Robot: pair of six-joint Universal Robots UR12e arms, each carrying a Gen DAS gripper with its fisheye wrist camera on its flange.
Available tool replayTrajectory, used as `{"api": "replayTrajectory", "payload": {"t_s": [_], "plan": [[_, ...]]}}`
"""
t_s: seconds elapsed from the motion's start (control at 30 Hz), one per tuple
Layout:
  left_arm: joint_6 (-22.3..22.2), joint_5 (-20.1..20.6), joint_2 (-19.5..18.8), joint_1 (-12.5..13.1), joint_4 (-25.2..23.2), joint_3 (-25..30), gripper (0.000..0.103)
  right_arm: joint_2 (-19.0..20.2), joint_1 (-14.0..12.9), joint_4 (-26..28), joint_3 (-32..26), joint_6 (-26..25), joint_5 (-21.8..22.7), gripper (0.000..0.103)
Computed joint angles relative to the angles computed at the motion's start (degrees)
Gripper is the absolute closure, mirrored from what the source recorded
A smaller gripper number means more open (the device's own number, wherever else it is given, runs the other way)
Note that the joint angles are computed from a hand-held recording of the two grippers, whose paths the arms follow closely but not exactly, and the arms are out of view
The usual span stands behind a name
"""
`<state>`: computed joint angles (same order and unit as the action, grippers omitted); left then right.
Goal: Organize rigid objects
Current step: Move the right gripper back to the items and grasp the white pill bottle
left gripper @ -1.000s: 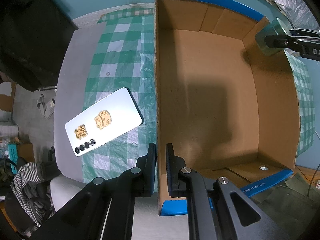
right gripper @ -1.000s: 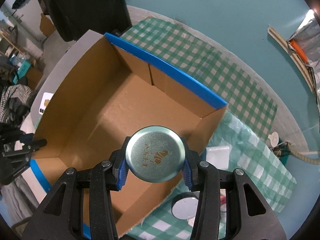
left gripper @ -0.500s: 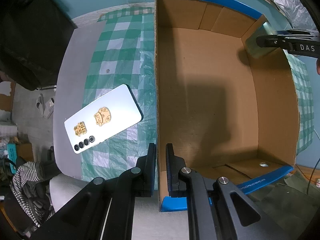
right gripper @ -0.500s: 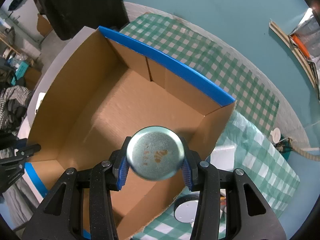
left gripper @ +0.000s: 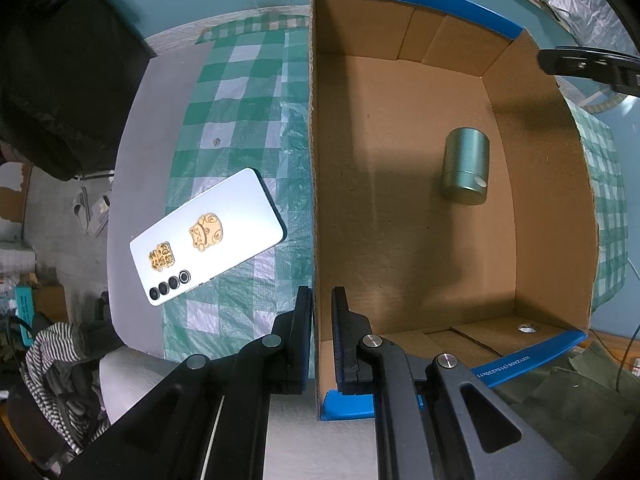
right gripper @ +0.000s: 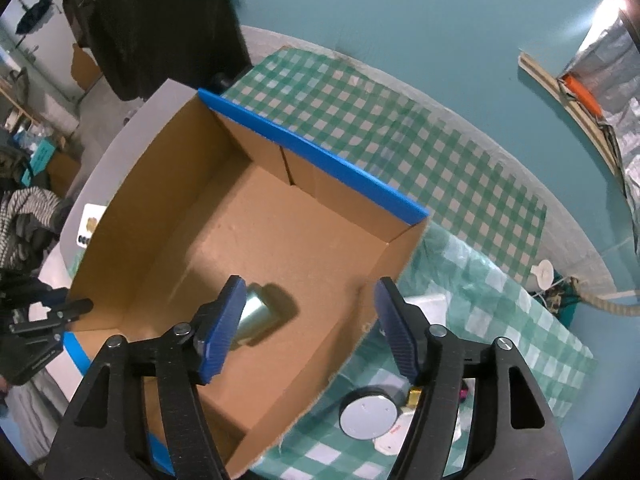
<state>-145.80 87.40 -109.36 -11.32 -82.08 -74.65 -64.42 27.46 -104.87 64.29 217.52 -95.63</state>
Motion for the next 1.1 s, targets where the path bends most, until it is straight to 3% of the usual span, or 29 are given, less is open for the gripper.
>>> {"api": "replayTrajectory", "payload": {"t_s": [0.77,1.1], "plan": [[-0.3,-0.2,0.2,0.1,0.0,-0.1,0.094,-7.9,-1.3,0.6,8.5,9.4,-1.9,0.033],[-0.7,-0.1,0.3,0.1,0.0,-0.3,0.094,-12.4,-3.3,1.2,15.0,15.9,-0.9,0.033]]}}
